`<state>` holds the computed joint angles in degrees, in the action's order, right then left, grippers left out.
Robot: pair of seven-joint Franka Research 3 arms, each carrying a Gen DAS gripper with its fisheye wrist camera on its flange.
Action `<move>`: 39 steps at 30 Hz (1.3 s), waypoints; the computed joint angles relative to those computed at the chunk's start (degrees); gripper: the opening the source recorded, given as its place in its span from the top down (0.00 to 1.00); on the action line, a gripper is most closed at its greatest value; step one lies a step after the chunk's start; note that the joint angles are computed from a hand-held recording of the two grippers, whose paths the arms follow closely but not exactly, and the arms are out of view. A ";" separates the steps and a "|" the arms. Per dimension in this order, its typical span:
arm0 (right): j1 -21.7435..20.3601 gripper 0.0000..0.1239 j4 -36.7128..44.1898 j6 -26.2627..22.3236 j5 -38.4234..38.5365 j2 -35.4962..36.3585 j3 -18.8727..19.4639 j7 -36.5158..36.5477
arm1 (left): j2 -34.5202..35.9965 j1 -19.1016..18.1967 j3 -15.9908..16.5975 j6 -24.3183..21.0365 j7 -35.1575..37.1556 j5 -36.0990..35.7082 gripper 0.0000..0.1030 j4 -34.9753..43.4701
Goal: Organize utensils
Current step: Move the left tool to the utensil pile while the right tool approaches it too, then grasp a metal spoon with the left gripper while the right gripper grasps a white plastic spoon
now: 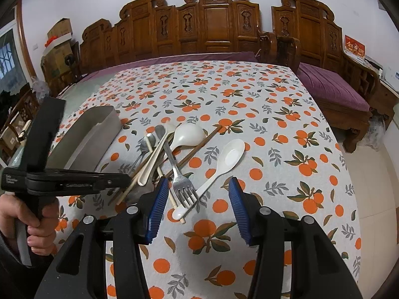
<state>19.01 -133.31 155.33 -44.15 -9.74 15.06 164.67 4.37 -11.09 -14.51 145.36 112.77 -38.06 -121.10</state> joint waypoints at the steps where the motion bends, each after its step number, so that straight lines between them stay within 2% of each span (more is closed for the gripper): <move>1: 0.02 0.58 0.05 -0.04 0.02 0.07 -0.01 -0.10 | -0.58 -0.04 0.06 0.68 -0.23 0.60 0.91 -0.57; 9: 0.99 0.58 0.95 -0.97 0.09 0.99 -0.05 -0.88 | -4.36 -0.59 1.32 4.34 2.60 -0.11 0.94 -3.83; 13: 1.36 0.58 1.24 0.56 0.81 1.89 -0.66 -1.11 | -7.07 -1.57 2.10 7.89 3.95 0.92 0.99 -6.55; 18: 2.21 0.65 4.38 3.55 0.64 6.31 -1.81 -1.05 | -9.19 -2.94 3.44 10.12 5.19 1.89 0.99 -8.81; 22: 4.19 0.71 8.44 5.45 1.09 11.40 -4.48 -1.71 | -10.82 -4.17 4.25 12.48 5.79 2.71 0.99 -10.34; 25: 5.81 0.75 10.97 6.15 3.58 14.82 -6.61 -4.21 | -12.35 -5.35 5.29 14.01 7.11 2.38 0.99 -11.32; 29: 7.47 0.76 13.28 7.35 8.26 17.93 -8.89 -8.77 | -13.52 -6.51 6.84 13.57 8.41 0.98 0.99 -11.52; 34: 8.77 0.79 15.58 6.31 16.93 20.74 -10.36 -16.09 | -14.47 -7.07 7.59 13.49 8.47 1.18 0.99 -12.13; 39: 9.58 0.83 15.32 7.82 25.32 21.38 -11.17 -21.69 | -15.06 -7.52 8.22 13.19 8.90 0.94 0.99 -12.45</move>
